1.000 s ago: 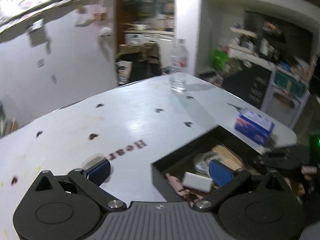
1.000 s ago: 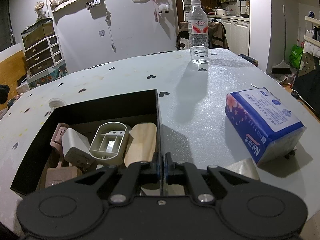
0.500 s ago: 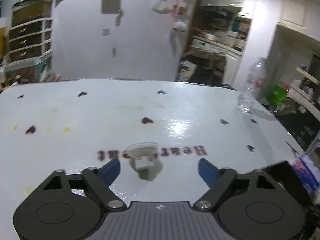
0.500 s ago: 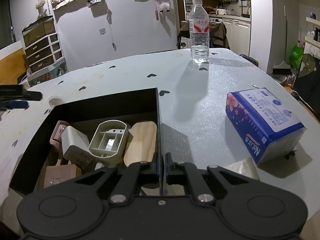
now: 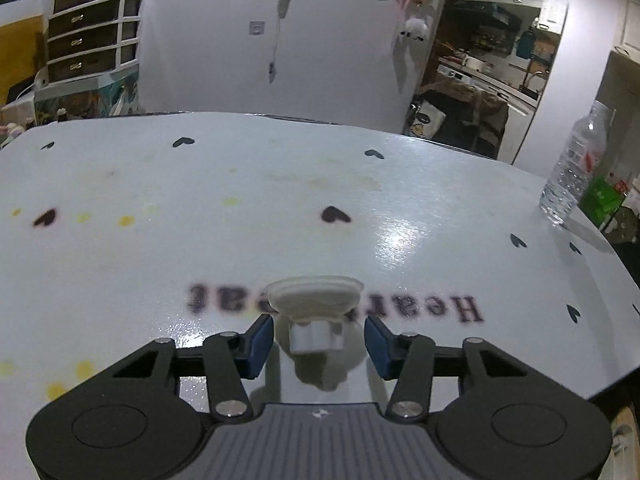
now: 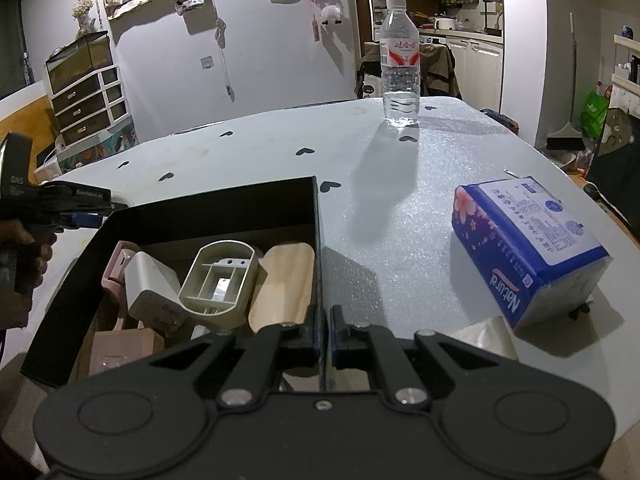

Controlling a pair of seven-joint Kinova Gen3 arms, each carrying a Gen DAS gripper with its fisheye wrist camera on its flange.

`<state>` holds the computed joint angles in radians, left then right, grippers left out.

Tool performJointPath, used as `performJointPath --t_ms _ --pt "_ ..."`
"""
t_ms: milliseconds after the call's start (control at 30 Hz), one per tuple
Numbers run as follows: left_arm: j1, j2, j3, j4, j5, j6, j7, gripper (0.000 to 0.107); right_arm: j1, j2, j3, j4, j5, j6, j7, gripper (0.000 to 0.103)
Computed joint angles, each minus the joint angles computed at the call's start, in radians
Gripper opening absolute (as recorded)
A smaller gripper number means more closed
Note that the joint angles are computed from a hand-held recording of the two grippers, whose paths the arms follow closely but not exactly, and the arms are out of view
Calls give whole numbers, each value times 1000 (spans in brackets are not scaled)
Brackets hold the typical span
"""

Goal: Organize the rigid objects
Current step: 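Move the left gripper to the white suction-cup hook and grasp its knob, then carry the suction-cup hook into the box and open the left gripper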

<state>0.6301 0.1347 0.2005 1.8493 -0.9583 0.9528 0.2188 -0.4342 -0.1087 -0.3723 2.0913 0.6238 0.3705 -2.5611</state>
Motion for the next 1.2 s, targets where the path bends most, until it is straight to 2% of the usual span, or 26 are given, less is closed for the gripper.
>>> performJointPath --t_ms 100,200,233,467,600,767,900,1067,1200 --pt "-2 9 -4 -3 -5 5 9 49 0 0 0 0 2 0 -2 6" --pt "-4 17 -8 -13 4 8 -5 38 -1 -1 0 0 0 0 -2 6" --pt "-8 14 -10 -11 10 -2 -13 31 -1 -1 0 0 0 0 -2 6" --pt "-1 4 -7 -8 7 11 -14 31 -1 -2 0 0 -4 0 0 6" --pt "17 -25 9 5 -27 22 37 30 0 -5 -6 1 -1 1 -7 6" --pt "38 -99 71 26 -110 -13 131 30 2 -5 -6 6 6 -4 -14 6" --pt "44 -138 130 21 -151 -72 143 30 5 -5 -7 8 7 -8 -15 6" --pt "36 -123 156 -21 -71 -207 46 30 5 -7 0 11 -10 -17 2 6" --pt "68 -50 144 -91 17 -194 -15 31 12 -8 -1 12 -20 -24 15 6"
